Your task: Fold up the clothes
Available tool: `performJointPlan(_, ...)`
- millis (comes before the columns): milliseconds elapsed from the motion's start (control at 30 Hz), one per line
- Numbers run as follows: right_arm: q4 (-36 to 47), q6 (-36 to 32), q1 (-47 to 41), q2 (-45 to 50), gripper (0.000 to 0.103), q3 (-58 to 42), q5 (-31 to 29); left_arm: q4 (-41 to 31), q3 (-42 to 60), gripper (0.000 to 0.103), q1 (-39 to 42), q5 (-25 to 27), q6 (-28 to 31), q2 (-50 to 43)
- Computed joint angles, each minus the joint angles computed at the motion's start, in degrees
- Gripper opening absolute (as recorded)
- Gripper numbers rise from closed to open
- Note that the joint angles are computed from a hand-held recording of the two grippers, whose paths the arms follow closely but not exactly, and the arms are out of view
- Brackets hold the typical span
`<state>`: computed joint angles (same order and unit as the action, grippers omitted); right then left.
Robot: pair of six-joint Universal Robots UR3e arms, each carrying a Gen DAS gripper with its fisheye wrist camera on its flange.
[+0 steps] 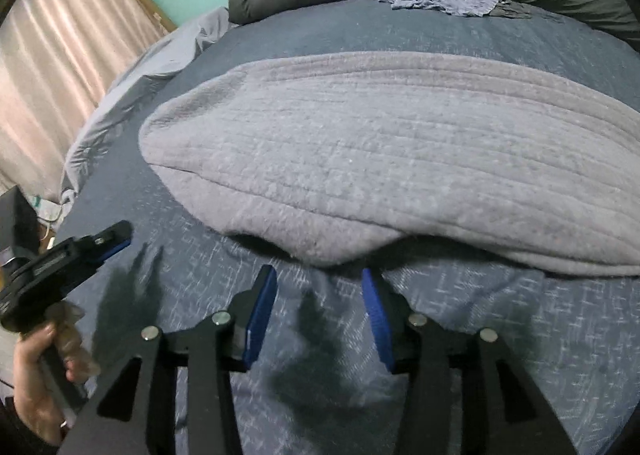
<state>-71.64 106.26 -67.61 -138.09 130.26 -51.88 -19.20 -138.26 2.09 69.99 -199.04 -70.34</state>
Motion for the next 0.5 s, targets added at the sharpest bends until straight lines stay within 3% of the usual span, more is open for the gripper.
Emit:
performJointPlan(100,-4.8,2.7,2.9,0.2,0.042,2.0,1.7,-1.3,-0.9,0.034,2.2,-1.2,1.5,1.7)
performJointPlan(133,-6.5,3.4,3.7,-0.2,0.027,2.7,2.0,-1.6,-1.0,0.034,2.9,-1.6,1.8,2.0)
performJointPlan(233,-8.2,3.5,4.6,0.0,0.006,2.9,2.0,-1.7,-1.8,0.034,4.7,-2.8,2.2,2.8)
performJointPlan(267,-7.2,2.4,4.0,-0.1,0.005,2.5,2.1,-1.5,-1.9,0.034,5.1,-3.0,2.1,2.7)
performJointPlan(400,10.0,-11.4,-4.0,0.5,0.003,-5.3,1.7,-1.8,-2.2,0.034,6.0,-4.0,1.9,3.5)
performJointPlan(500,15.3,-19.6,-7.4,2.4,0.002,-9.1,-1.7,-2.5,-2.2,0.034,5.9,-3.8,2.5,4.4)
